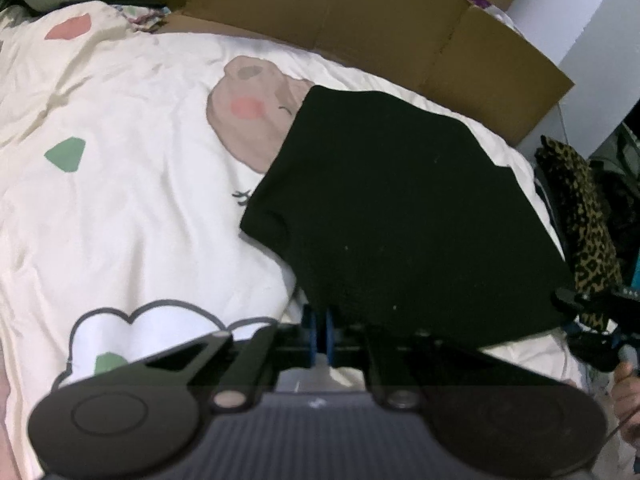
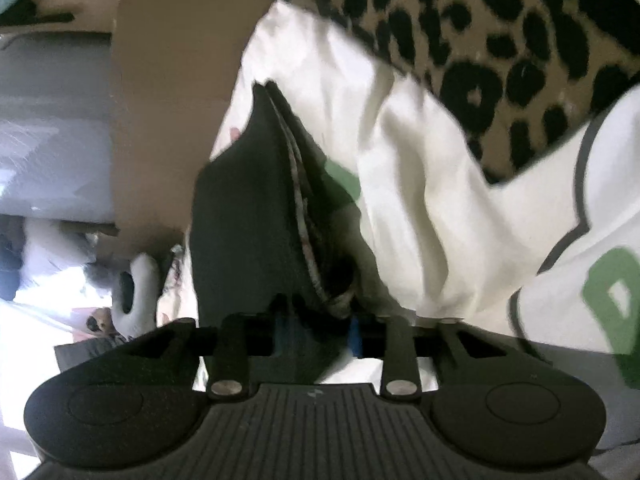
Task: Fold clothes
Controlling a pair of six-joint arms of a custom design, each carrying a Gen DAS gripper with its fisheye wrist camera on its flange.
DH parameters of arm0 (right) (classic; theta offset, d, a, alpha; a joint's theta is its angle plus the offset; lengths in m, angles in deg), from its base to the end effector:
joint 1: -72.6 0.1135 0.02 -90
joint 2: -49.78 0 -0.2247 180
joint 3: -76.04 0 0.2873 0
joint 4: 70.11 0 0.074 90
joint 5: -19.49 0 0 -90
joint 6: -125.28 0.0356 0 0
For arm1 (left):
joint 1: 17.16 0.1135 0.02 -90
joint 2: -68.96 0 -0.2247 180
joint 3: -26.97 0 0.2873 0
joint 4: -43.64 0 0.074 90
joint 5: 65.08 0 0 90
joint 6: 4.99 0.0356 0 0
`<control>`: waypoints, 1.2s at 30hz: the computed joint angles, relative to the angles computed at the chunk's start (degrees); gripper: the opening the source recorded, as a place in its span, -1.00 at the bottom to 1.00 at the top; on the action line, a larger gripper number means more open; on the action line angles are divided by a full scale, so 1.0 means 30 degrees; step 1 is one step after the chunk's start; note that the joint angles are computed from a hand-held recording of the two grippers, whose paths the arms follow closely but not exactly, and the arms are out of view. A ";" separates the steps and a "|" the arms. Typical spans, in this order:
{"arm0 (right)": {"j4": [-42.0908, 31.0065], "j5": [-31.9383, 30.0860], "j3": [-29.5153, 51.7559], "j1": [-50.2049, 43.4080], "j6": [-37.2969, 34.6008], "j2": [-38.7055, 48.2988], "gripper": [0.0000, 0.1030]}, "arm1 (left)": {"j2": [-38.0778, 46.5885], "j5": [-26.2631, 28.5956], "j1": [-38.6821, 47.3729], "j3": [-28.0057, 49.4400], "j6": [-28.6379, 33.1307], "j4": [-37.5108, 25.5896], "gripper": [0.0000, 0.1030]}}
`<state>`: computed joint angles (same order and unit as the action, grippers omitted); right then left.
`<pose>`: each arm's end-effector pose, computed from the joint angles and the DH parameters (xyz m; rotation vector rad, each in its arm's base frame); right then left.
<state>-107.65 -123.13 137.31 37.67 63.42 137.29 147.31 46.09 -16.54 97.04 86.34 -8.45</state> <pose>0.2705 -0.1544 0.1252 1.0213 2.1936 1.1533 0.3120 -0.0095 0.1990 0.1436 2.5808 -0.4707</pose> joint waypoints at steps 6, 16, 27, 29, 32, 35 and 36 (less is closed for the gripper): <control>0.0581 0.0460 0.0050 0.0648 0.0487 0.0216 -0.64 | 0.0314 0.0171 0.0129 0.0384 0.0027 -0.0048 -0.74; -0.0156 0.0486 0.0466 0.0570 -0.0108 0.0534 -0.67 | 0.0706 0.0912 0.0108 0.0320 0.0678 0.0087 -0.54; -0.1226 -0.0672 0.0658 -0.0200 -0.1051 0.0411 -0.84 | 0.0625 0.1331 0.0720 0.1409 0.1725 -0.2035 -0.96; -0.1558 -0.0945 0.0747 -0.0258 -0.1285 0.0275 -0.84 | 0.0670 0.1552 0.0965 0.1949 0.2129 -0.2733 -0.96; -0.2271 -0.1351 0.0874 -0.0396 -0.1758 0.0083 -0.84 | 0.0721 0.1620 0.1165 0.2766 0.2838 -0.3863 -0.96; -0.3176 -0.1635 0.0978 -0.0426 -0.2362 -0.0146 -0.84 | 0.0629 0.1634 0.1353 0.3346 0.3520 -0.4788 -0.97; -0.3583 -0.1737 0.1048 -0.0406 -0.2689 -0.0195 -0.84 | 0.0473 0.1612 0.1457 0.3364 0.3637 -0.5021 -0.97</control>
<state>-118.40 -128.33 140.45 36.45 55.36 136.71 148.73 50.92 -12.17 107.13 97.25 -23.51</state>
